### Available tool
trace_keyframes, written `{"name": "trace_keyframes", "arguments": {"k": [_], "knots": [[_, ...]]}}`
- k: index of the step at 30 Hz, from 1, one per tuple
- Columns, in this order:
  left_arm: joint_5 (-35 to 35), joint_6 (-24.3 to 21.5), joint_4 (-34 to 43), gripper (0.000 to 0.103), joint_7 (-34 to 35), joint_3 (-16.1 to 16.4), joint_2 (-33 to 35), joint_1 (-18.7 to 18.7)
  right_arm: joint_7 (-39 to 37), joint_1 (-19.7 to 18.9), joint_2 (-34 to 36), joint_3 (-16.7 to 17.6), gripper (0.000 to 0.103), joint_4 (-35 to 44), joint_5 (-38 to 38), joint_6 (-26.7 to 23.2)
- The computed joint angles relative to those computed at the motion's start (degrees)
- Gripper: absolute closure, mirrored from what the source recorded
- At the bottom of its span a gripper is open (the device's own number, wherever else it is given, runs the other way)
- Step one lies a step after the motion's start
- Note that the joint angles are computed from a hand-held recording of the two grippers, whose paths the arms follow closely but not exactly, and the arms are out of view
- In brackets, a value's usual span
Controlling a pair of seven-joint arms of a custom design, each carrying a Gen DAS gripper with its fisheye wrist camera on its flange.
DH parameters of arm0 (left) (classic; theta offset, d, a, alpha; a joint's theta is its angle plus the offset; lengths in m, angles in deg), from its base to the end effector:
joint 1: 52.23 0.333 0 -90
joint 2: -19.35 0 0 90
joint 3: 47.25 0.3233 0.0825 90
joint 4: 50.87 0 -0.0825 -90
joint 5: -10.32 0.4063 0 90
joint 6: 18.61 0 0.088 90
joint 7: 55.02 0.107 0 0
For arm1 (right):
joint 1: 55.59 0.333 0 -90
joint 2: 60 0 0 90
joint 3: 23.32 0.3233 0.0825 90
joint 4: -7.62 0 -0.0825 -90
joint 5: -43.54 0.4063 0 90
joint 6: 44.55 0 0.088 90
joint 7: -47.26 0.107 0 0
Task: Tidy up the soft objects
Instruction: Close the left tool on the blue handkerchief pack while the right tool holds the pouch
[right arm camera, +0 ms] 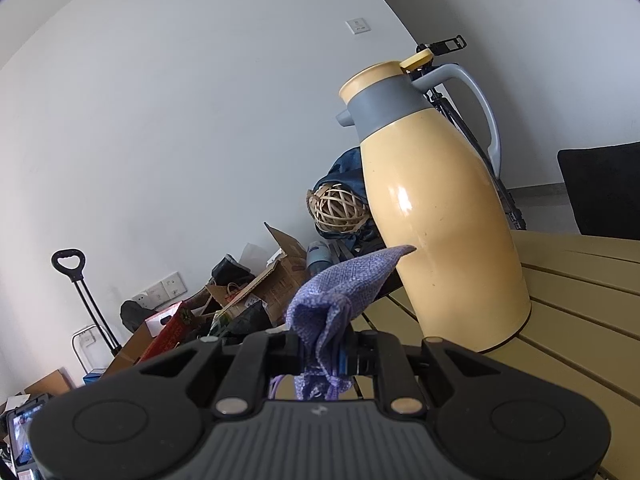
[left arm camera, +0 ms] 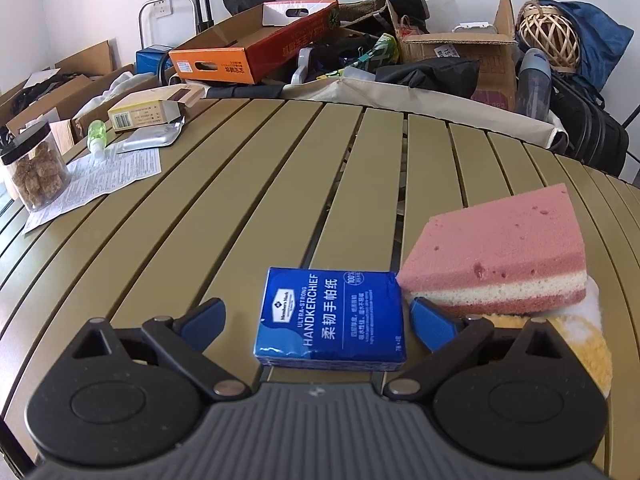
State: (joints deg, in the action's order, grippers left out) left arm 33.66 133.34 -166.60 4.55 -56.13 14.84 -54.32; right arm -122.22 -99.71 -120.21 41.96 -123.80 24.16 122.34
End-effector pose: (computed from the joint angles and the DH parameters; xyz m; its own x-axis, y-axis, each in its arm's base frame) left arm 0.5878 -0.1276 0.5652 0.0586 -0.9977 -0.0341 -0.7208 -0.0187 -0.6929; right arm 0.3989 0.3503 0.5636 -0.2659 -0.8454 -0.4632 0.0010 0.4803 -0.8771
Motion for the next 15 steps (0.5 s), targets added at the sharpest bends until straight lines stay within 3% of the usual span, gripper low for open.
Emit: {"name": "trace_keyframes", "arguments": {"k": [10,15], "knots": [[0.37,-0.15,0.25,0.008,-0.09,0.06,0.21,-0.02,-0.09,0.11,0.26,-0.15,0.089,-0.37,0.33,0.72],[-2.81,0.65,-0.23,0.023,3.25,0.28,-0.17,-0.49,0.02,0.08,0.26,-0.11,0.089,-0.41,0.43,0.88]]}}
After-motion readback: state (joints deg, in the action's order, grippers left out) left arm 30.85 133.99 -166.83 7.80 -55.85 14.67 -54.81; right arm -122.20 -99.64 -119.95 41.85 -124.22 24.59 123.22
